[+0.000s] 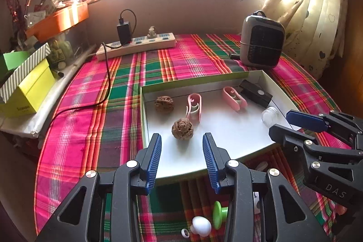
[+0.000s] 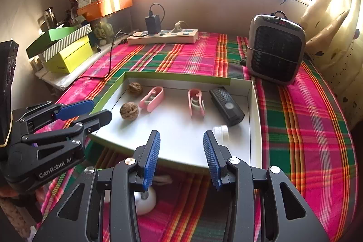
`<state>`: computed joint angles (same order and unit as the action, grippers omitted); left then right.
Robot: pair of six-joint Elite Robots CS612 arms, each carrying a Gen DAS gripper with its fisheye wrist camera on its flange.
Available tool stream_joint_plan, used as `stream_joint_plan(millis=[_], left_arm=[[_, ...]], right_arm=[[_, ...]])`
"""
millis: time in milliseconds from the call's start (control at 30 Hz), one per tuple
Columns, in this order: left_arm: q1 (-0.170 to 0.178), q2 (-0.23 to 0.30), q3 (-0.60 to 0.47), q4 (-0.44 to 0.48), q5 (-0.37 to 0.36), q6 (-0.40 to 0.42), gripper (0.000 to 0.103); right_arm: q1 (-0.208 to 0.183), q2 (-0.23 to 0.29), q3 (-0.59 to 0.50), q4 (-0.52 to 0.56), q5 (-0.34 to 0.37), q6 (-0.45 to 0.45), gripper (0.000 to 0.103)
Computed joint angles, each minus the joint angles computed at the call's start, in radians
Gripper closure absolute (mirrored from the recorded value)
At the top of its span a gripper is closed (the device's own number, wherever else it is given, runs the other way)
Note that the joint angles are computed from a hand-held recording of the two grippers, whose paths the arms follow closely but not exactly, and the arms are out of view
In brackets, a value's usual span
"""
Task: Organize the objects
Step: 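Withdraw both open grippers from the box toward the remaining toys, then grasp the white mushroom toy with the left gripper while the right gripper grasps the panda ball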
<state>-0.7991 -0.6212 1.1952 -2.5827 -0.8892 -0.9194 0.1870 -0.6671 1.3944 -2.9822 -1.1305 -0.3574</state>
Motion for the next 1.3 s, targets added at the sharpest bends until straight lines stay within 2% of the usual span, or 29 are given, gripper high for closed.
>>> stream_joint_plan(millis=[267, 667, 767, 967, 1133, 1300], left_arm=[[-0.015, -0.012, 0.026, -0.014, 0.018, -0.012, 0.067], [-0.026, -0.049, 0.116, -0.094, -0.017, -0.058, 0.067], [-0.03, -0.058, 0.137, -0.091, -0.015, -0.075, 0.067], [-0.029, -0.071, 0.183, -0.16, -0.066, -0.082, 0.064], [-0.027, -0.069, 0.198, -0.212, -0.116, -0.056, 0.063], [-0.029, -0.06, 0.191, -0.219, -0.151, -0.027, 0.062]], right_arm=[[-0.008, -0.02, 0.048, -0.034, 0.018, -0.007, 0.062], [-0.019, -0.041, 0.102, -0.034, 0.048, -0.036, 0.062], [-0.021, -0.045, 0.115, -0.032, 0.056, -0.043, 0.062], [-0.022, -0.048, 0.127, -0.015, 0.064, -0.057, 0.062], [-0.022, -0.051, 0.136, -0.01, 0.073, -0.071, 0.062], [-0.022, -0.052, 0.141, -0.011, 0.075, -0.072, 0.061]])
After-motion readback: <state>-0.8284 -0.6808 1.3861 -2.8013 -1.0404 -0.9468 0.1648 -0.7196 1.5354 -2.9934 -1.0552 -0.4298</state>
